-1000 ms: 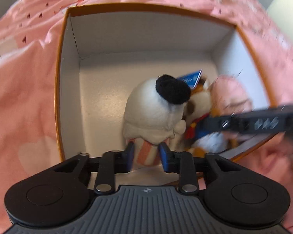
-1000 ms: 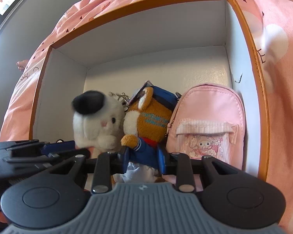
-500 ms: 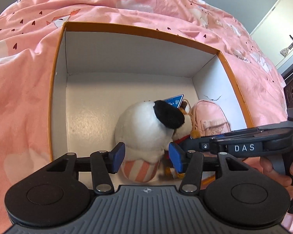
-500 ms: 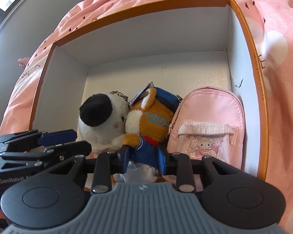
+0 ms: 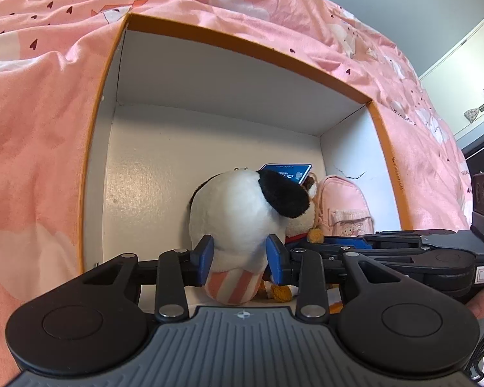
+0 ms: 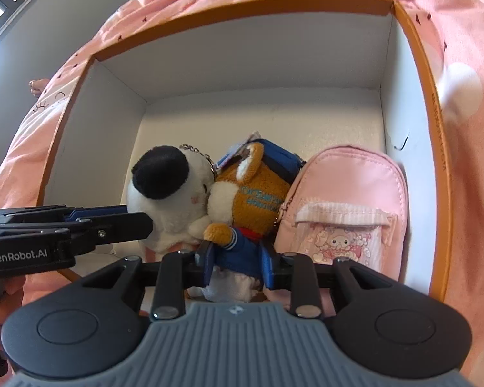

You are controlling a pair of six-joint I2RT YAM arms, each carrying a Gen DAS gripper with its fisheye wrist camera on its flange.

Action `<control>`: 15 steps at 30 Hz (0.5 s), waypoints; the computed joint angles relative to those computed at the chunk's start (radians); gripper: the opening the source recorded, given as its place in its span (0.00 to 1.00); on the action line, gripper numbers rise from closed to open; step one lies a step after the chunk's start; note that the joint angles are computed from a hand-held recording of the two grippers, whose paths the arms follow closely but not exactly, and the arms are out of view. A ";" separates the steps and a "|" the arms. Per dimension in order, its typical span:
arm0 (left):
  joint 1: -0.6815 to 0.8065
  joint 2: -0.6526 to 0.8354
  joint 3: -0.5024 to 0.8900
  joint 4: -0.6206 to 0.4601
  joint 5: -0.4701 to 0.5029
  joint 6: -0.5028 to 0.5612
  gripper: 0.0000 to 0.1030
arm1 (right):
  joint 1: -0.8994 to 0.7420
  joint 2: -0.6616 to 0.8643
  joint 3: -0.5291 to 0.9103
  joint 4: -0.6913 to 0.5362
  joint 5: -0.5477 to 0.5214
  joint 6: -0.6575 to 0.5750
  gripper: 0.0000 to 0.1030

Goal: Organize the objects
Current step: 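Withdraw both tools from the box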

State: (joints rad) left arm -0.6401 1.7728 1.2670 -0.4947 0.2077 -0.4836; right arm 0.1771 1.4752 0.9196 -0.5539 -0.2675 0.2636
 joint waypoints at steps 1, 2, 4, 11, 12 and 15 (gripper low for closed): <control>-0.001 -0.020 -0.015 0.008 -0.002 -0.005 0.41 | 0.009 -0.032 -0.012 0.003 0.013 -0.002 0.32; -0.004 -0.050 -0.037 0.019 -0.009 -0.012 0.43 | 0.020 -0.065 -0.023 0.004 0.028 -0.005 0.32; -0.015 -0.111 -0.071 0.027 -0.029 -0.016 0.43 | 0.044 -0.139 -0.046 0.001 0.072 -0.011 0.33; -0.104 -0.335 -0.161 -0.009 -0.085 -0.007 0.43 | 0.133 -0.407 -0.100 -0.091 0.170 0.039 0.33; -0.116 -0.358 -0.171 -0.024 -0.084 -0.007 0.43 | 0.138 -0.448 -0.110 -0.114 0.175 0.047 0.33; -0.167 -0.407 -0.205 -0.051 -0.089 -0.023 0.43 | 0.166 -0.578 -0.138 -0.206 0.205 0.095 0.36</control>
